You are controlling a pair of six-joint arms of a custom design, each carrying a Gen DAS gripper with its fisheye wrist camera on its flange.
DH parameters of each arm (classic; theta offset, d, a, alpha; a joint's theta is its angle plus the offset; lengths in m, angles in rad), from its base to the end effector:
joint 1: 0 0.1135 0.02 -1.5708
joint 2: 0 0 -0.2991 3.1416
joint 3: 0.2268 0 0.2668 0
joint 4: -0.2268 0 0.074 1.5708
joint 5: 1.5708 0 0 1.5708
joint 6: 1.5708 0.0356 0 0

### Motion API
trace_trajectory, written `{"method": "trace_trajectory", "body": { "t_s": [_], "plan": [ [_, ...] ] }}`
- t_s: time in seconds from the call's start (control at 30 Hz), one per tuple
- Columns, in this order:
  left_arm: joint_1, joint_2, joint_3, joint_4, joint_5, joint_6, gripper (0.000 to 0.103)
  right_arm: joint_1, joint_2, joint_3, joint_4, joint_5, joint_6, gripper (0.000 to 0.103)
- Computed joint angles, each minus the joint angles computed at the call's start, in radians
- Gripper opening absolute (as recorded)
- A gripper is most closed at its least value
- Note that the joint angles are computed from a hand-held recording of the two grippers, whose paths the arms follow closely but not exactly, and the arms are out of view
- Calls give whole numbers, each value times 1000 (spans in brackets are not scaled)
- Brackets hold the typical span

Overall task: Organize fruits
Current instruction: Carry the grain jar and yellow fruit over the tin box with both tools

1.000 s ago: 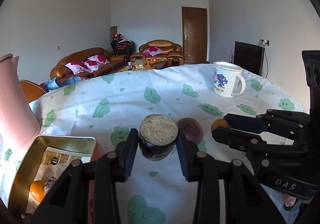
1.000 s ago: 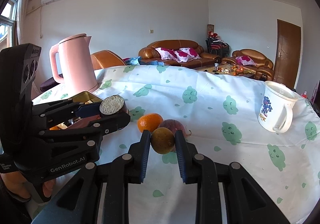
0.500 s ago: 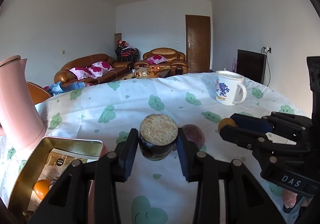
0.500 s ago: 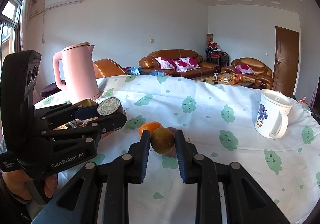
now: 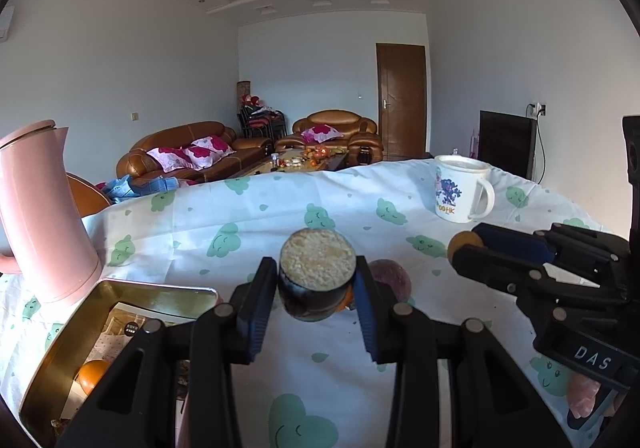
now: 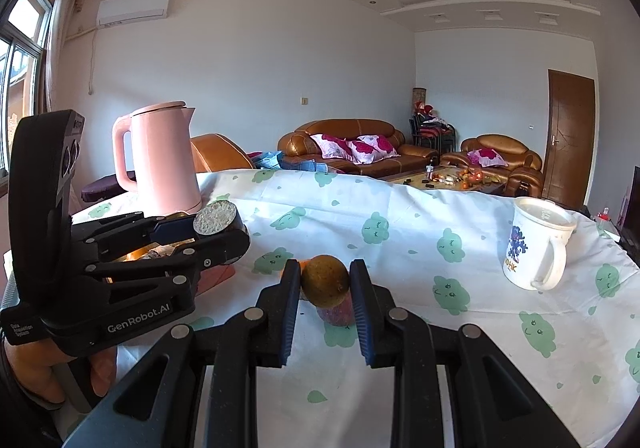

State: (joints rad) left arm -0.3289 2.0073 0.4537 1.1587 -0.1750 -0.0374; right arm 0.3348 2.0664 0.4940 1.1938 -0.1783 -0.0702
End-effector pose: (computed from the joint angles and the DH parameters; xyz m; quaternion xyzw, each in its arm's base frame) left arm 0.2969 -0.0948 0.0837 0.0724 0.8271 -0.0291 0.5565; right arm 0.3031 0.1121 0.0762 -0.2147 0.7974 0.1468 0.5446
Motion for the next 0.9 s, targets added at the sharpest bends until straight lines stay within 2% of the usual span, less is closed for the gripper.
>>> {"method": "trace_trajectory", "body": {
  "t_s": [0.5,0.9],
  "plan": [
    [-26,2,-76,132,-48,10,40,26,4,-35,79,46,-16,27],
    [-19,-16,-96,123,-29,3,40,64,0,-32,69,57,-27,27]
  ]
}}
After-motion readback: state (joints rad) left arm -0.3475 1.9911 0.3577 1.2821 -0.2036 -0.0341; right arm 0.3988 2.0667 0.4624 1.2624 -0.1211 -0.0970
